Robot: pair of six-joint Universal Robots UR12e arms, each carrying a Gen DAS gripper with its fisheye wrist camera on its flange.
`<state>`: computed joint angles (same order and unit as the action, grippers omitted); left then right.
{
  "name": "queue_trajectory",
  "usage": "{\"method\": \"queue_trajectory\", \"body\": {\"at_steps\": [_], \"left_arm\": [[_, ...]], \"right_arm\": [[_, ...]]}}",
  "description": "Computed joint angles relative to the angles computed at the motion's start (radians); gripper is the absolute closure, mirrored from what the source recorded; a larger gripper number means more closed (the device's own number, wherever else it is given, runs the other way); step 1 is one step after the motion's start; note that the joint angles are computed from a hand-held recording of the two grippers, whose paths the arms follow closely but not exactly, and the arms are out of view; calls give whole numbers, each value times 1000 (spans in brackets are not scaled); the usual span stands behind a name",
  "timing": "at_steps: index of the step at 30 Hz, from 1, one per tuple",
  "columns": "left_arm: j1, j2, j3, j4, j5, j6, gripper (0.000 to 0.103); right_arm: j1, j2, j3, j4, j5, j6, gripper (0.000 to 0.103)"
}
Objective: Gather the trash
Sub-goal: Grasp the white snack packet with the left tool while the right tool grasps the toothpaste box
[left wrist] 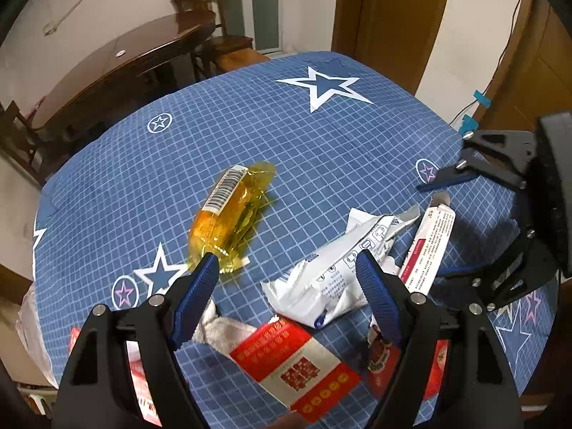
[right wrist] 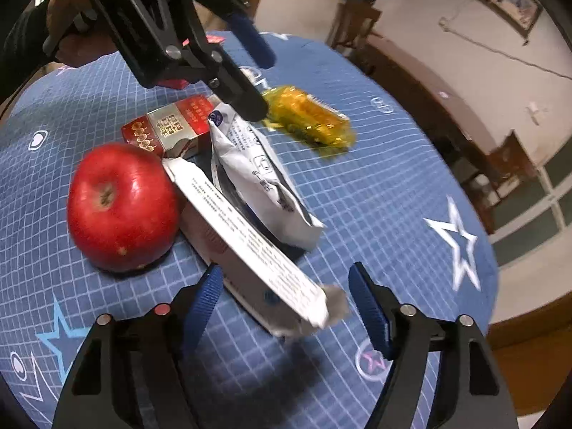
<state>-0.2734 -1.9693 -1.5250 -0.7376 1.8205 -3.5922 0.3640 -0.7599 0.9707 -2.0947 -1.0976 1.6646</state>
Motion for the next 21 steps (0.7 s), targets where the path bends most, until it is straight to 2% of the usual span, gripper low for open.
{"method": "queue_trajectory", "body": {"at_steps": [2, 3, 4, 6, 8, 11, 15, 19, 21], "left_arm": [[5, -6, 3, 2, -11, 15, 28], [6, -9, 6, -1, -16, 22, 28], [8, -12, 9, -4, -20, 31, 28], [10, -18, 15, -10, -25, 47, 28], [12, -21, 17, -3, -39, 67, 27], [9, -34, 30, -19, -41, 105, 27], [12, -47, 44, -38, -42, 111, 27], [7, -62, 64, -61, -45, 143, 27], [-4, -76, 85, -89, -14, 169, 28]], "right_arm": [[2, 12, -29, 51, 15, 8, 40], [2, 19, -39, 63, 28, 26, 49], [-1, 25, -55, 80, 41, 50, 54], [-9, 26, -64, 73, 38, 100, 75], [-10, 21, -60, 54, -1, 132, 80], [-17, 0, -26, 2, -64, 153, 83], [-21, 5, -57, 18, -180, 222, 83], [-22, 20, -88, 49, -207, 266, 83], [-18, 35, -117, 67, -198, 287, 81]]}}
